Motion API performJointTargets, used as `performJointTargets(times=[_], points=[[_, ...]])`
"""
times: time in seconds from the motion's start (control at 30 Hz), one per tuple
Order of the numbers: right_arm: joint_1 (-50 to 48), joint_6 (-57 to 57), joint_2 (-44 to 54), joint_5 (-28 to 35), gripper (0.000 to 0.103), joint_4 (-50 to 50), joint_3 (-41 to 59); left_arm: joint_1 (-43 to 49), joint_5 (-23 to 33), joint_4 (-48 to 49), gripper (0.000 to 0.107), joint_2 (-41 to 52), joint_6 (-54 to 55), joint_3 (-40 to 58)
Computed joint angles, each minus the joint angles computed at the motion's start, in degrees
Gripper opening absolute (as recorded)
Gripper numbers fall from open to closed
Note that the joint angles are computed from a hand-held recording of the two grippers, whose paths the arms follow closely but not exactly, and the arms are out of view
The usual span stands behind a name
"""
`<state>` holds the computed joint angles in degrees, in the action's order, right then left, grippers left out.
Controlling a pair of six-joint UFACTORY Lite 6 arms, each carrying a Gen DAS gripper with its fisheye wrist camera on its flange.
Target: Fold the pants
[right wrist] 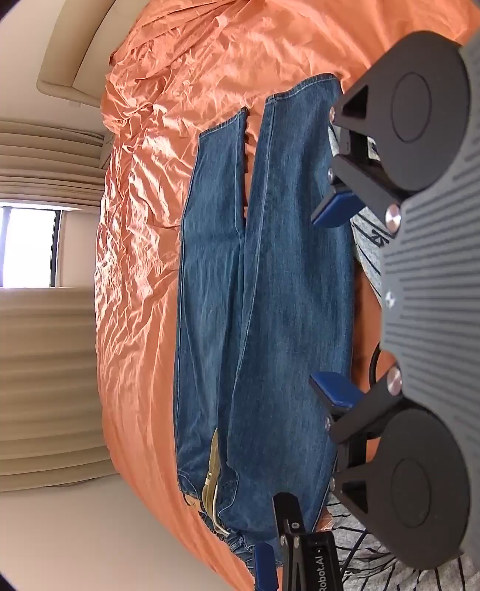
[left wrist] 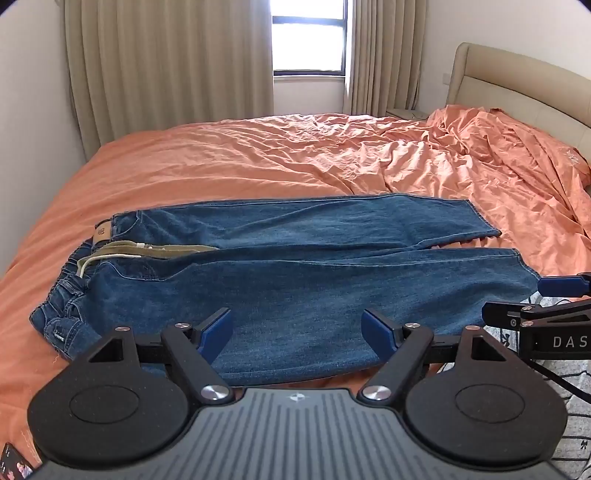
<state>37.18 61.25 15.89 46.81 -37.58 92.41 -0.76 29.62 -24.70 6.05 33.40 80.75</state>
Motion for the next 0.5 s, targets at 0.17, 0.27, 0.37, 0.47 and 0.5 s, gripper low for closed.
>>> performJointTargets(times=[0.17,0.27,0.37,0.47,0.5], points=[[0.2,-0.2,0.0,0.3,0.082,0.0,0.2,0.0,-0.4,-0.4,0.092,-0.1,0.3,-0.3],[0.7,0.2,-0.5,0.6,0.082,-0.3,-0.2,0.0,-0.6,-0.8,0.092,-0.3,0.9,-0.6],[1.6,0.7,-1.3,1.5,0.082,-0.5,-0.5,0.0,-0.3,-0.1,0.092,-0.1,0.0,-0.2],[0.0,-0.3,-0.4,-0.1,0.082,0.3,-0.5,0.0,-0.2,-0.1,0.092,0.0,-0.1,-0.1],[0.2,-0.1,-0.3,0.0,0.082,0.2,-0.4,0.1,-0.2,-0.3,0.092,0.0,0.2,-0.1]])
